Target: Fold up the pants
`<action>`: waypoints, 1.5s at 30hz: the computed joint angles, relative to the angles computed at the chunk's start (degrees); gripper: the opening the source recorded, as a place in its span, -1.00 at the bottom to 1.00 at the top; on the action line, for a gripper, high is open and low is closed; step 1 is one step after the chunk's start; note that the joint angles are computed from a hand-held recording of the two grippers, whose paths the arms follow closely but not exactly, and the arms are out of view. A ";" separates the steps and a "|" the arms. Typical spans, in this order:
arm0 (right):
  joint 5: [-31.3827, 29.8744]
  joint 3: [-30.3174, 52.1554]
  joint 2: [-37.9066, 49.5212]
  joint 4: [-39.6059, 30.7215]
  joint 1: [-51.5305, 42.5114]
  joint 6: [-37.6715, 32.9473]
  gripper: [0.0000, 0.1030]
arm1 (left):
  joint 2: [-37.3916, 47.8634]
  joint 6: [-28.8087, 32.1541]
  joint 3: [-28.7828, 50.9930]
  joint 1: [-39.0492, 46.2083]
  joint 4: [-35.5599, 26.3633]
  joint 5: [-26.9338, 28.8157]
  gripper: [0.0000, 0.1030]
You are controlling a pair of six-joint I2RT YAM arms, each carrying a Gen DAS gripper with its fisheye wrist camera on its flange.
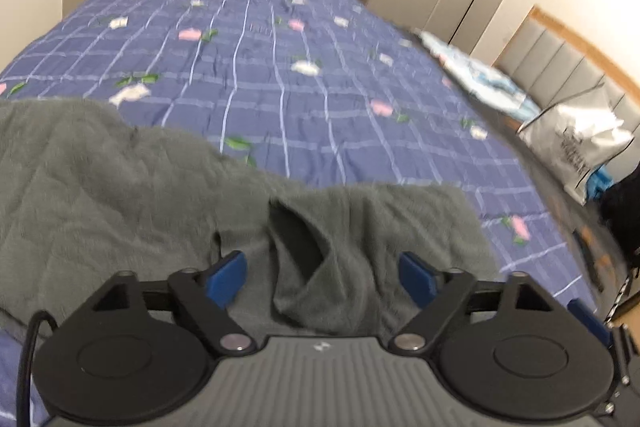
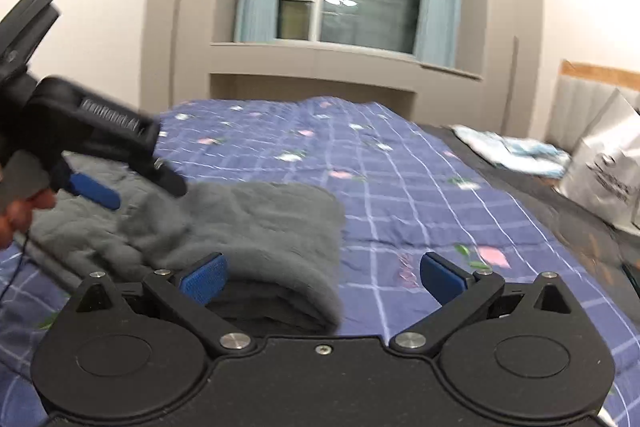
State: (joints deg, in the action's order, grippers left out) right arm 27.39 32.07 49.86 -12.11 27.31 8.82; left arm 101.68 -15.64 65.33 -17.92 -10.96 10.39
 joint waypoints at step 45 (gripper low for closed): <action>-5.83 4.17 17.23 6.91 -7.71 6.94 0.99 | -5.46 -0.60 -6.65 3.31 -2.51 -2.91 0.60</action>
